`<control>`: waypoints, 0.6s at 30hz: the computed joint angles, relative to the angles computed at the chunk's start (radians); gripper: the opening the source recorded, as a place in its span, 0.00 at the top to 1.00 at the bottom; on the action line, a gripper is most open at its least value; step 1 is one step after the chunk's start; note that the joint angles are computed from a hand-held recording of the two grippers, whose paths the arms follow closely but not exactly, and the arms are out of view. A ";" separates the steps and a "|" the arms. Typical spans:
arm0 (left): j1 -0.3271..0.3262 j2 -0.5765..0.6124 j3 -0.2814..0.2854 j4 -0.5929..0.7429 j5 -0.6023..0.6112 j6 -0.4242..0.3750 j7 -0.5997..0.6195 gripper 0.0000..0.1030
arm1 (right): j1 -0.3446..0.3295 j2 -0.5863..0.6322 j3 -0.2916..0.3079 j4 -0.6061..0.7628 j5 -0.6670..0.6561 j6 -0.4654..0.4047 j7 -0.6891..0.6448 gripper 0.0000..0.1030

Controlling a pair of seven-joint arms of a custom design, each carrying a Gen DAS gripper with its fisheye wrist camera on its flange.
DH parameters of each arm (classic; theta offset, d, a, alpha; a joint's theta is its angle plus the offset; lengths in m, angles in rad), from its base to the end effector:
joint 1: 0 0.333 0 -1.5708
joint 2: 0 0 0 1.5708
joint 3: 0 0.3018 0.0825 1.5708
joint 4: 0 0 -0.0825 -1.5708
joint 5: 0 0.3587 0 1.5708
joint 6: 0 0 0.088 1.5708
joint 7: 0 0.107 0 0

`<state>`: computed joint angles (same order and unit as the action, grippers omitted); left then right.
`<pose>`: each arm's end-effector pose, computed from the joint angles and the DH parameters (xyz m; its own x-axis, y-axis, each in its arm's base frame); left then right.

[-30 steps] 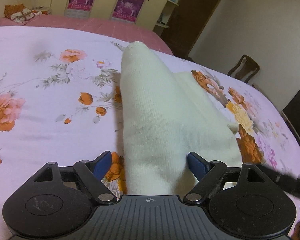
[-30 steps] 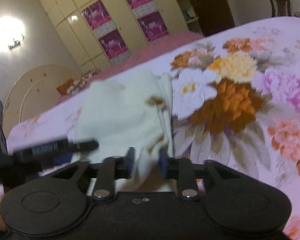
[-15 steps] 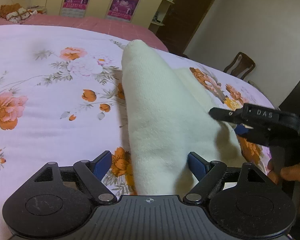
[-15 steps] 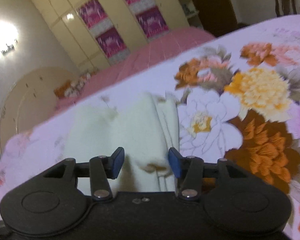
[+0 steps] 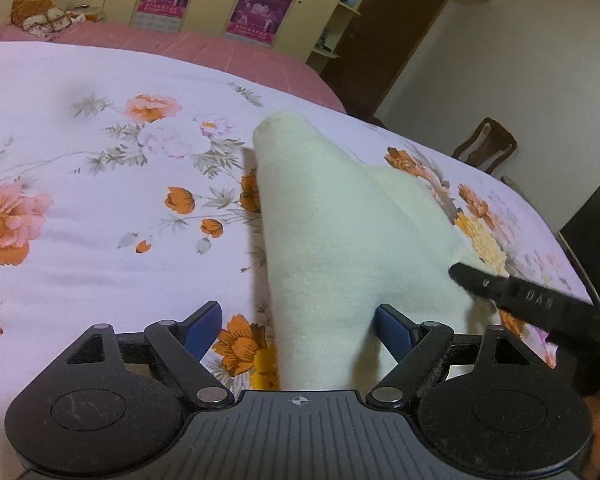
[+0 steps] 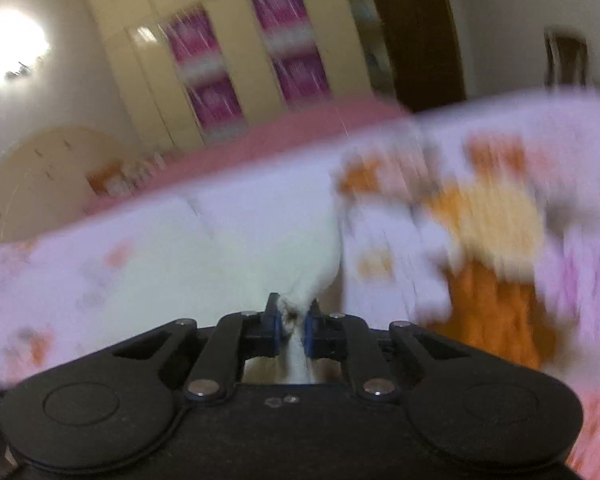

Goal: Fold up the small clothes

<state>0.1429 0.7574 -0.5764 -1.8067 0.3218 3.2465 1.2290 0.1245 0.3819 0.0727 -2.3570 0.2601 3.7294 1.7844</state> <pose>0.6266 -0.2485 0.2844 -0.2750 -0.8695 0.4102 -0.7724 -0.0542 -0.6329 0.5356 0.0703 0.2974 -0.1654 -0.9401 -0.2980 -0.5343 0.3394 -0.7741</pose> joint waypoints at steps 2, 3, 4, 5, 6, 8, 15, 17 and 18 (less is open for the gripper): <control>0.012 0.000 -0.016 0.007 -0.014 -0.014 -0.012 0.20 | -0.006 -0.017 -0.002 0.010 -0.008 -0.029 -0.004 0.80; 0.012 -0.002 -0.017 0.012 -0.021 -0.010 -0.018 0.20 | -0.005 -0.023 -0.004 0.015 -0.004 -0.033 -0.006 0.73; 0.007 0.000 -0.012 0.023 -0.025 -0.006 -0.022 0.20 | -0.009 -0.027 -0.004 0.018 -0.003 -0.027 -0.001 0.72; -0.005 0.003 -0.003 0.044 -0.027 -0.010 -0.025 0.20 | -0.006 -0.029 -0.007 0.024 0.005 -0.024 0.000 0.72; -0.018 0.010 0.006 0.071 -0.031 -0.022 -0.028 0.20 | 0.001 -0.030 -0.014 0.032 0.020 -0.023 -0.007 0.72; -0.040 0.041 0.013 0.146 -0.050 -0.062 -0.028 0.20 | 0.030 -0.024 -0.035 0.058 0.062 -0.024 -0.050 0.72; -0.254 0.213 0.197 0.558 -0.154 -0.288 -0.054 0.20 | 0.101 0.072 -0.087 0.264 0.141 -0.130 -0.245 0.66; -0.290 0.270 0.232 0.658 -0.186 -0.317 -0.065 0.20 | 0.140 0.118 -0.128 0.338 0.196 -0.191 -0.301 0.65; -0.314 0.281 0.264 0.682 -0.187 -0.315 -0.070 0.20 | 0.150 0.141 -0.143 0.366 0.218 -0.212 -0.316 0.65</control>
